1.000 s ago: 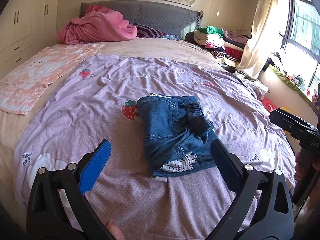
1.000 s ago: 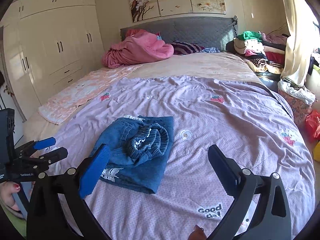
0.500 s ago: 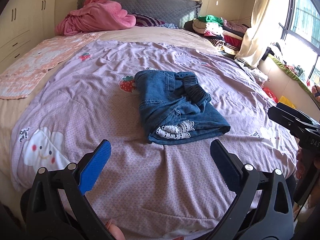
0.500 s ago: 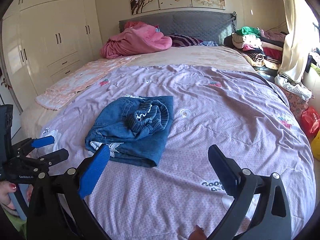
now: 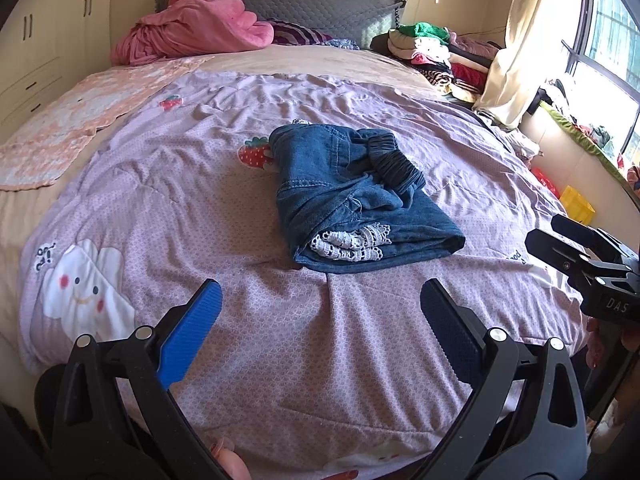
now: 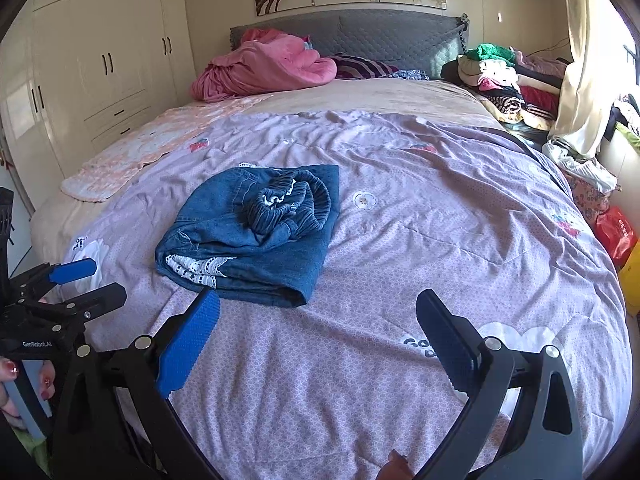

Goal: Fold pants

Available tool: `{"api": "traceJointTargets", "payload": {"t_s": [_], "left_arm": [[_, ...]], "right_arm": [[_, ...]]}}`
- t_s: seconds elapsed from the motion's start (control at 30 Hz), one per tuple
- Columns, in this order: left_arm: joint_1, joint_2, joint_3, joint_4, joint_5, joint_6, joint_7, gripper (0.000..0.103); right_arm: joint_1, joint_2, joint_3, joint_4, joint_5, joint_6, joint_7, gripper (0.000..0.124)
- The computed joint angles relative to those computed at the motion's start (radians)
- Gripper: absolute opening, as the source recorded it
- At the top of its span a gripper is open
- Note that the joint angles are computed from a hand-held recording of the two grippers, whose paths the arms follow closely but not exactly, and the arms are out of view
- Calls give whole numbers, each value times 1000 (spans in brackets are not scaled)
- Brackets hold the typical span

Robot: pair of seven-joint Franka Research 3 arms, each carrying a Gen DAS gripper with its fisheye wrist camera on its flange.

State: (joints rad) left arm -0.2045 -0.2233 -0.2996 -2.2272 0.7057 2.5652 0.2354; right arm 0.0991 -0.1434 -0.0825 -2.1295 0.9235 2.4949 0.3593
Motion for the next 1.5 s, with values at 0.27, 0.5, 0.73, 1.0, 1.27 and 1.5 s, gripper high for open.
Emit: {"api": "traceJointTargets", "payload": {"t_s": [0.27,0.5,0.73,1.0,1.27,1.5], "left_arm": [[0,0,0,-1,0,-1,-7,93],[-2,0,0,-1,-7,-5,-9,93],[-5,1,-2,1,-12,-15,-12,93],[-7,3,-2,4,-13,-22,-8,93],[-8,1,1,-7,-17,2,-17,93],[-11,9,-4,2,-22,-22,-13,93]], "right_arm": [[0,1,2,1,-8,-1,7,98],[1,1,2,1,-8,-3,7,98],[1,1,2,1,-8,-1,6,98],[1,1,2,0,-8,3,7,98],[2,1,2,0,-8,4,7,98],[1,2,4,0,-23,4,17,98]]}}
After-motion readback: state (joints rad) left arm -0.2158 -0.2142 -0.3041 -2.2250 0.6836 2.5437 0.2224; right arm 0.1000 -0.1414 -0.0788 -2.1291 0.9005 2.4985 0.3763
